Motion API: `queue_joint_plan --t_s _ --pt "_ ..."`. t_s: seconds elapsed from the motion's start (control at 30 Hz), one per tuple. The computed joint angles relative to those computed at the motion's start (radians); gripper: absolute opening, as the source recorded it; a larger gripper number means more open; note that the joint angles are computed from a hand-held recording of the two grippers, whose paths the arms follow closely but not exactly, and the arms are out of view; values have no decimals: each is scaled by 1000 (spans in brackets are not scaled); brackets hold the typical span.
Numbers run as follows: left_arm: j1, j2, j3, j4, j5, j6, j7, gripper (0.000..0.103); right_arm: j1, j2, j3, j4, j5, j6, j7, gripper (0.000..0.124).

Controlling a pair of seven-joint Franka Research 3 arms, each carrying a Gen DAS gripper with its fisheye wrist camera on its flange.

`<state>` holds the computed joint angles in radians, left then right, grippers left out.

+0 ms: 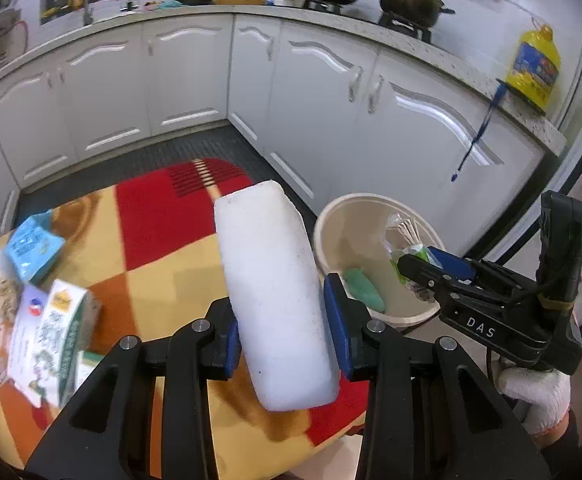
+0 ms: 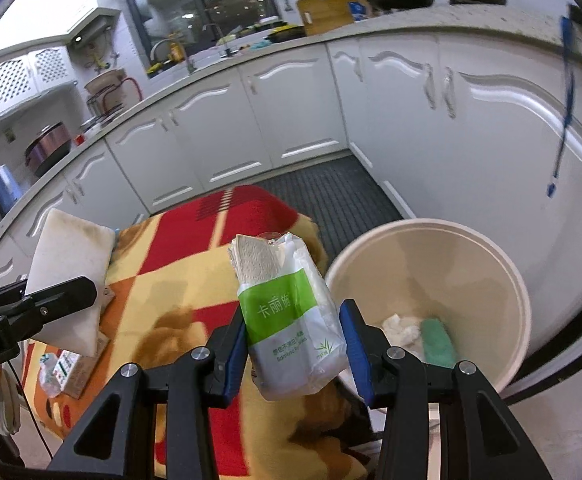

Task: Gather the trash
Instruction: 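Carry the foam block and tissue pack over the beige bin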

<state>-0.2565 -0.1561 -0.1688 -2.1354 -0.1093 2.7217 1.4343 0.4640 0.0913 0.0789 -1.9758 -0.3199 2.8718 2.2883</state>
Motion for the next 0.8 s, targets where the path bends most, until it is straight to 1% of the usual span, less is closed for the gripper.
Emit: queue_joint_plan --t_s 0.27,0.53,0.73,0.8 --pt "-6 119 -42 120 38 -39 -18 35 -42 -35 -6 -69 19 2 16 42" --pt "-4 272 -83 281 30 -90 -24 35 -75 -23 -12 -96 58 2 11 42" --pt "5 366 -109 369 21 -92 -20 35 -85 -7 -20 -108 100 4 -10 42" --pt "0 385 -110 389 45 -93 -31 35 -85 -4 -25 -114 106 5 -11 42"
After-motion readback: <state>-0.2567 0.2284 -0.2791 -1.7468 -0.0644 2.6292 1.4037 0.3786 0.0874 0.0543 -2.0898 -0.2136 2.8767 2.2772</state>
